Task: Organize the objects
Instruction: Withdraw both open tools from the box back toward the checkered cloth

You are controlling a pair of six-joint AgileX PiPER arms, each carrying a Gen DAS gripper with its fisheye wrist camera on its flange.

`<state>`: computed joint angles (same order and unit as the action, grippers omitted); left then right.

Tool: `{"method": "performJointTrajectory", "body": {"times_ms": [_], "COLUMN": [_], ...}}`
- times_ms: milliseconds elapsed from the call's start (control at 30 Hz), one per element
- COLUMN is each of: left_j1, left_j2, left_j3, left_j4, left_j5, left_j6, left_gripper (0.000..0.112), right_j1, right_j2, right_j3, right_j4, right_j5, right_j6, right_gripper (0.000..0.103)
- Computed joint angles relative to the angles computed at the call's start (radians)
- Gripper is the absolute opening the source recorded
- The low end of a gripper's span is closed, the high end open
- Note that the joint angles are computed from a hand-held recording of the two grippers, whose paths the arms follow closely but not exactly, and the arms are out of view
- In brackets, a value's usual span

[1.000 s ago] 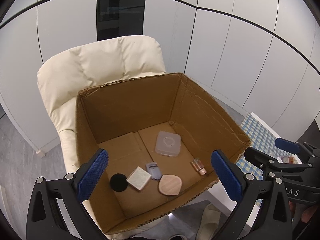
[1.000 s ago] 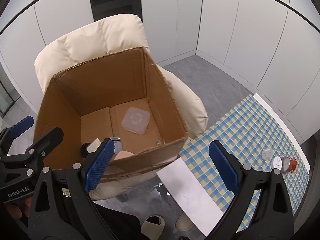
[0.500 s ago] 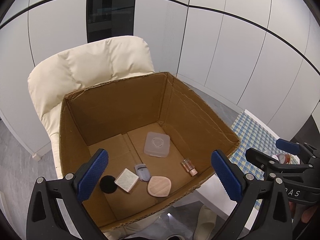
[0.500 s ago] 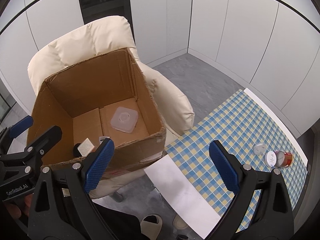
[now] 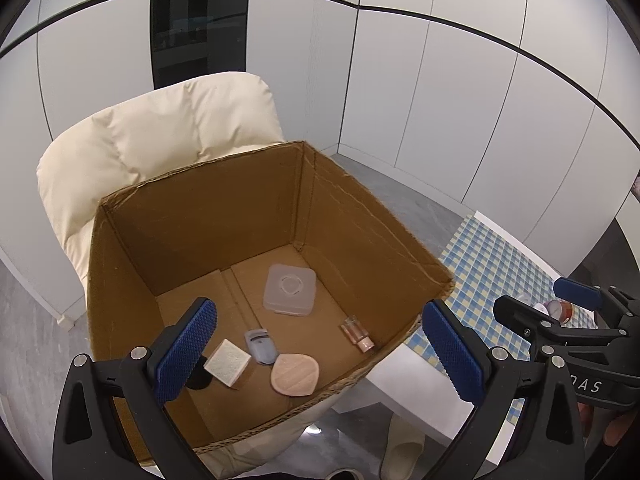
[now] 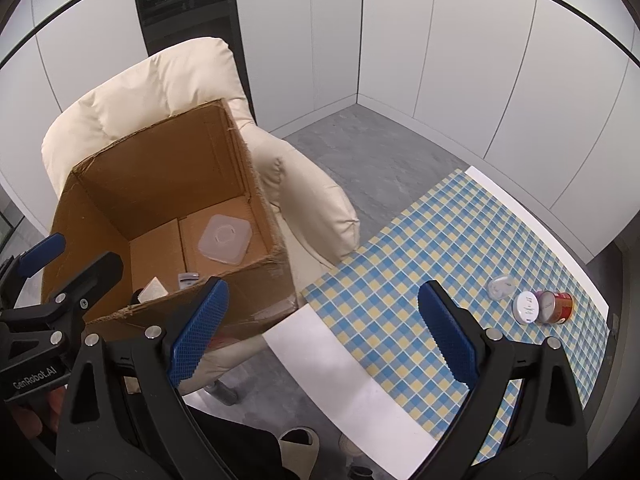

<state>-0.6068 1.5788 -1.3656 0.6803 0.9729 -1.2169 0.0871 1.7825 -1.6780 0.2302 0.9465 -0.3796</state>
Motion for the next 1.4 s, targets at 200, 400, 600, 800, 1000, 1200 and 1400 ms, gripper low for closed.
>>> {"method": "performJointTrajectory", "body": {"times_ms": [200,400,600,800,1000,1200,1400], "left_j1": [-0.012,-0.027,-0.046,-0.062,-0.078,-0.097,-0.115], "left_j2": [0.034,0.078,0.124,0.166,0.217,0.268,0.320], "left_j3": [-0.043,-0.095,-0.155,-0.212,-0.281,-0.354,-0.432], "left_j4": [-0.013,-0.023,-0.033,-0.043,-0.058,-0.070,-0.086], "left_j5": [-0.001,-0.001,0.005,0.013,0.020,0.034,0.046], "left_j6": [0.018,0.035,0.056,0.077,0.106,0.137,0.170], "left_gripper": [0.102,0.102,0.102,0.102,0.102,0.102,0.102], "right_j1": [-0.030,-0.067,-0.108,-0.145,-0.187,-0.235,-0.283], "right_j2": [0.000,0.001,0.005,0.008,0.013,0.015,0.021], "right_j3": [-0.003,-0.003,-0.009,-0.012,-0.015,-0.017,-0.026], "right_j4": [0.006,0.015,0.022,0.027,0.032,0.041,0.047], "right_j5": [0.003,0.007,0.013,0.016,0.019,0.021,0.024], "right_j6": [-0.009,-0.024,-0.034,-0.046,-0.061,-0.077,-0.087], "right_gripper": [0.097,0.097,0.097,0.097,0.097,0.097,0.097]}}
